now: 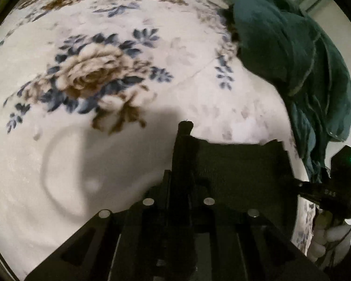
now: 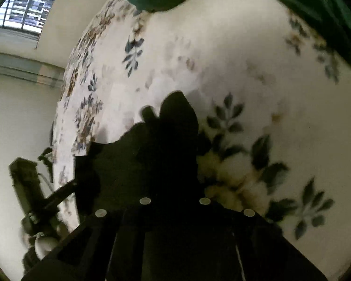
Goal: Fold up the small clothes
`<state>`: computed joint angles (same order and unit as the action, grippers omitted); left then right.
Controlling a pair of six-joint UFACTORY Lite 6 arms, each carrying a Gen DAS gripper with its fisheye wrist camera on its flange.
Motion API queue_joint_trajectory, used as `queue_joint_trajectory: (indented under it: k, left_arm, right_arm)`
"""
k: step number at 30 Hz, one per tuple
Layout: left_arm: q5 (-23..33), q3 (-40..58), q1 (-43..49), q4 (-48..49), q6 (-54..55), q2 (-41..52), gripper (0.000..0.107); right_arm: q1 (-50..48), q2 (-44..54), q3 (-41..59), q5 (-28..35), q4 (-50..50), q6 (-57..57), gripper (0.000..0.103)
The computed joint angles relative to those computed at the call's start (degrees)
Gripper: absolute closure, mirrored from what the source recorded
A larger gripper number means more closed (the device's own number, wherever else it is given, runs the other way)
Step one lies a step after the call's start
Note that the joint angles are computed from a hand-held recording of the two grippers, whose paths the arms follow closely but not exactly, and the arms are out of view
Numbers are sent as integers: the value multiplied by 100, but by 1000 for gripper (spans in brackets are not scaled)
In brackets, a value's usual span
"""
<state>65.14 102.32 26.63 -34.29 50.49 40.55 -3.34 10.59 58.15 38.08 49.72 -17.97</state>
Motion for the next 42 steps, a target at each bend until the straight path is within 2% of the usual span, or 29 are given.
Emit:
queue_joint_trajectory:
  k: [3, 5, 6, 7, 8, 9, 10, 11, 15, 16, 17, 22, 25, 29, 35, 41, 42]
  left_arm:
    - [292, 552, 59, 105, -368, 619, 97]
    - [781, 956, 224, -96, -508, 844, 94]
    - [1031, 1123, 331, -206, -525, 884, 84]
    - [1244, 1139, 479, -310, -477, 805, 66]
    - [1495, 1106, 688, -449, -392, 670, 52]
    - [1736, 1008, 932, -603, -288, 514, 29]
    - [1912, 721, 1203, -747, -138, 274, 26]
    - [2136, 290, 1608, -828, 24, -78, 26]
    - [2396, -1424, 2888, -492, 446, -1399, 25]
    - [2454, -1958, 3384, -300, 639, -1811, 25]
    - [2459, -2478, 3834, -92, 817, -2185, 25]
    - [2406, -4306, 5349, 902, 1080, -2968, 25]
    - [2054, -5201, 5391, 991, 902, -3200, 25]
    - [1436, -6011, 4865, 615, 627, -3366, 25]
    - [946, -6272, 4407, -216, -46, -3164, 24]
    - [787, -6309, 4035, -1204, -165, -3243, 24]
    - [750, -6333, 4015, -1375, -96, -3306, 37]
  right_arm:
    - [131, -5, -32, -272, -373, 297, 94]
    - [194, 280, 152, -225, -563, 442, 93]
    - [140, 417, 300, -38, -553, 362, 92]
    - [-20, 473, 401, 241, -431, 255, 88]
    - [-180, 483, 494, 535, -378, 204, 72]
    - [-326, 400, 489, 788, -296, 90, 60]
    - [-556, 230, 393, 1055, -111, -185, 35]
    - [-696, -10, 268, 1237, -95, -295, 17]
    - [-1217, -670, -261, 2038, -379, -578, 13]
    - [-1309, -758, -423, 2192, -361, -674, 10]
    - [-1401, -853, -648, 2338, -319, -783, 2]
    - [-1473, -1116, -1684, 2341, -145, -1081, 0]
    - [-1396, -1066, -1975, 2171, 43, -1287, 0]
    - [-1100, -747, -1879, 1949, 188, -1423, 0]
    - [-621, 502, -918, 1830, 635, -1596, 0]
    - [-212, 1786, 96, 2019, 1755, -1846, 0]
    - [-100, 1910, 194, 1924, 1830, -1800, 0]
